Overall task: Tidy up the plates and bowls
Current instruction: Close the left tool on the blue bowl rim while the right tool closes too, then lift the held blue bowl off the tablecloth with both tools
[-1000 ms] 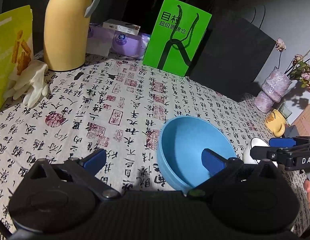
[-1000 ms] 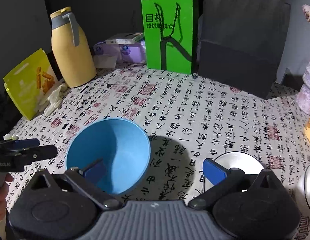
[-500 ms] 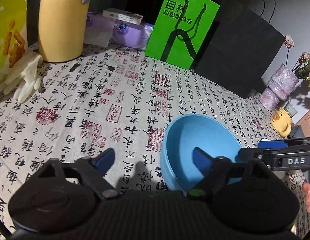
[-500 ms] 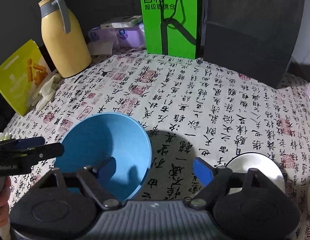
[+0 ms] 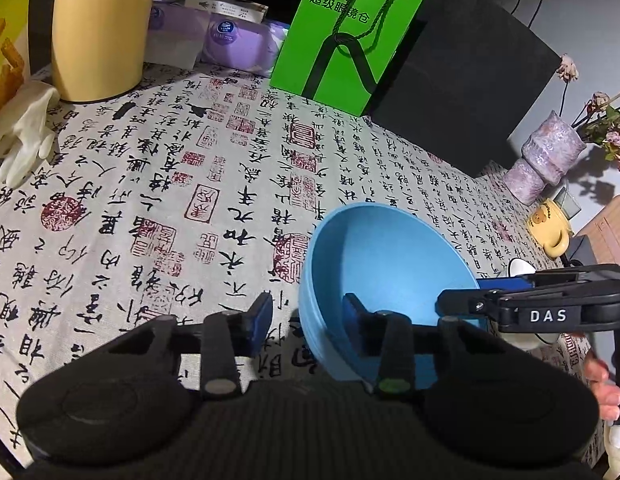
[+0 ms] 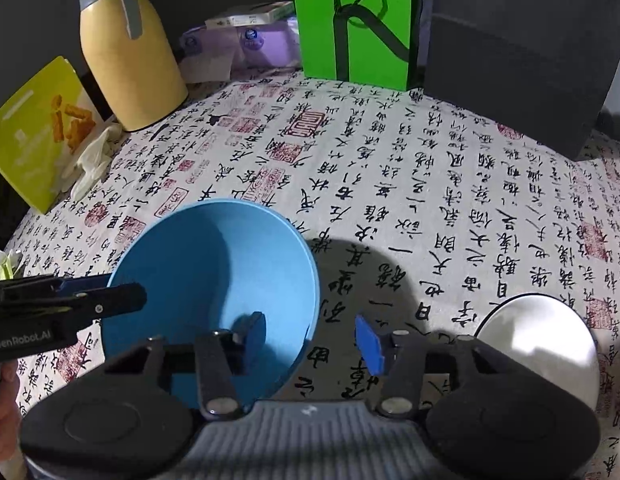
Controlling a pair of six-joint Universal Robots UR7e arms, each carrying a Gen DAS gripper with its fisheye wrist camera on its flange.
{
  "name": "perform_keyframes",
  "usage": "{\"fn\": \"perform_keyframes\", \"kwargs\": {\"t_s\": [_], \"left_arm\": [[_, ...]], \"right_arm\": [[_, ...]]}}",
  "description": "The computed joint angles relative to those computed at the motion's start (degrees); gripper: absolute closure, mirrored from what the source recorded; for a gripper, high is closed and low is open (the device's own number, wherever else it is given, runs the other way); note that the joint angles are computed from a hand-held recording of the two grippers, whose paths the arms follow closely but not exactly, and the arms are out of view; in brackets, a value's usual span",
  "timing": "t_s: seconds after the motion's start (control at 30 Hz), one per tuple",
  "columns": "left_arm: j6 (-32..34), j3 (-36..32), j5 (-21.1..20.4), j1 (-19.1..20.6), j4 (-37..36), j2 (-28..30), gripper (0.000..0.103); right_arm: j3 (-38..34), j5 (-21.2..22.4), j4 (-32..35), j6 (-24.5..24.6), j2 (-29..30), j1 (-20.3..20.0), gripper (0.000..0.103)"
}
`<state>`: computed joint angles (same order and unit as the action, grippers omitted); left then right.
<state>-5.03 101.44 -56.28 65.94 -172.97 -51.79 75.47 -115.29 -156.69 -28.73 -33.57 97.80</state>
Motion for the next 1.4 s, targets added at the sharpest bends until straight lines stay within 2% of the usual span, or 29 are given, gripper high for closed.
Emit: {"fn": "perform_keyframes", "kwargs": {"t_s": [0.07, 0.13, 0.2, 0.27, 0.4, 0.47, 1.4], "left_arm": [[-0.06, -0.07, -0.62, 0.19, 0.04, -0.05, 0.066], [-0.1, -0.12, -0.33, 0.17, 0.03, 0.01, 0.073], [-0.42, -0.21, -0.45, 0.24, 0.34, 0.04, 0.078], [-0.44, -0.27, -0.62, 0.29, 0.36, 0.07, 0.079], [-0.22, -0.35, -1.24, 0.4, 0.25, 0.13, 0.084], [0.29, -0.29, -1.27, 0.35, -0.03, 0.23, 0.085], [1.95, 2.66, 0.53, -0.73, -4.61, -0.92, 0.086]], "right_arm": [[-0.28, 0.12, 0.61, 0.22, 0.15, -0.11, 0.059], [-0.5, 0.27, 0.88, 0.37, 0.32, -0.22, 0.062], [-0.67, 0.46, 1.15, 0.55, 0.45, -0.33, 0.069], [-0.79, 0.62, 1.61, 0.72, 0.5, -0.41, 0.077], [-1.3, 0.03, 2.84, 0.6, 0.84, -0.37, 0.081], [-1.58, -0.1, 3.57, 0.65, 0.96, -0.38, 0.088], [1.09, 0.58, 1.36, -0.41, -0.46, 0.14, 0.09]]}}
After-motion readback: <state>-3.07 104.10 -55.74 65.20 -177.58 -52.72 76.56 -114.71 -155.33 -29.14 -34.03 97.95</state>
